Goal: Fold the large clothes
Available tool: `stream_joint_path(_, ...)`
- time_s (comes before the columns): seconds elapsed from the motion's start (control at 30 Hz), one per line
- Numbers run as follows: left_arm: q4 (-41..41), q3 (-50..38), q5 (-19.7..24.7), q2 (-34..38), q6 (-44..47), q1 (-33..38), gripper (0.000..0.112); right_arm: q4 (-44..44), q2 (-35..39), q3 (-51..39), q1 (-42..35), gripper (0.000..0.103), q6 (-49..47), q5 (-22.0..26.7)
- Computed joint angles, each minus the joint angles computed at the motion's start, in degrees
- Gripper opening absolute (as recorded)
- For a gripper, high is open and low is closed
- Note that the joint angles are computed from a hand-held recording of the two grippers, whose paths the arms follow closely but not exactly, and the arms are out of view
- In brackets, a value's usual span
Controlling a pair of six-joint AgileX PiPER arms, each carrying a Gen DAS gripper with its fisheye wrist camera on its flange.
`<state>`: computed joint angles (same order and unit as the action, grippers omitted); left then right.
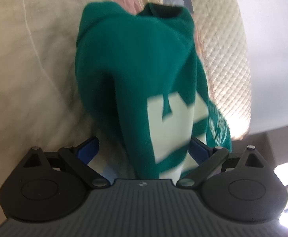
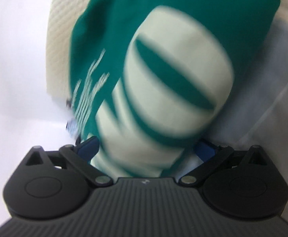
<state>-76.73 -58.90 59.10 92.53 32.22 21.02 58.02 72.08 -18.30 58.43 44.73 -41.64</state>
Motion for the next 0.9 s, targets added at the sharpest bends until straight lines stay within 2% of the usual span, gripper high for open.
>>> stream_joint_path(0.13,-7.05,0.88,0.33,2.00,4.02,1.25,0.098,16.72,-1.88,0.87,4.86,0.103,-8.47,-10.07)
stream_joint_path(0.2,-8.78,1.61,0.35,2.35,3.76,1.61,0.098,20.47,-1.41,1.68,6.51,0.103,-8.53,-13.55)
stream_joint_path(0.3,-9.74,2.40,-0.67,2.63,4.01,1.47,0.098,14.81,1.07,1.96,3.05,0.103,-4.09,-12.30)
stream_joint_path(0.4,-9.89,1.98,-2.91,2.76,3.12,0.04,0.097,10.86,2.37,-0.67,-2.61,0.103,-7.60,-7.19)
stream_joint_path(0.5,-9.64,2.56,-6.19,1.02,3.64,-2.01,0.097,6.83,5.15,-2.05,-5.64,0.103,-6.05,-7.10)
stream_joint_path(0.53,-9.02,2.44,-8.05,0.31,3.46,-3.16,0.090,6.10,5.86,-2.66,-6.20,0.103,-6.54,-6.95)
stream_joint_path(0.57,-7.80,2.53,-8.95,-0.36,3.64,-3.23,0.079,5.59,6.28,-2.93,-6.34,0.096,-7.00,-7.09)
stream_joint_path(0.6,-6.86,2.81,-9.96,-1.31,4.08,-3.53,0.075,5.55,5.56,-1.82,-5.02,0.084,-6.41,-8.24)
stream_joint_path(0.67,-7.12,3.57,-10.00,-2.40,5.42,-3.22,0.062,2.89,4.51,-0.21,-5.29,0.071,-3.36,-8.65)
stream_joint_path(0.7,-6.93,3.69,-10.02,-2.90,5.58,-3.10,0.059,2.95,3.58,-0.13,-5.27,0.062,-4.57,-8.37)
stream_joint_path(0.8,-6.37,4.26,-11.16,-5.28,7.11,-3.11,0.047,8.86,0.14,-2.20,-3.16,0.049,-15.85,-7.44)
stream_joint_path(0.9,-6.39,3.94,-11.90,-6.65,7.42,-3.14,0.037,15.52,-2.05,-4.65,1.83,0.044,-25.72,-10.50)
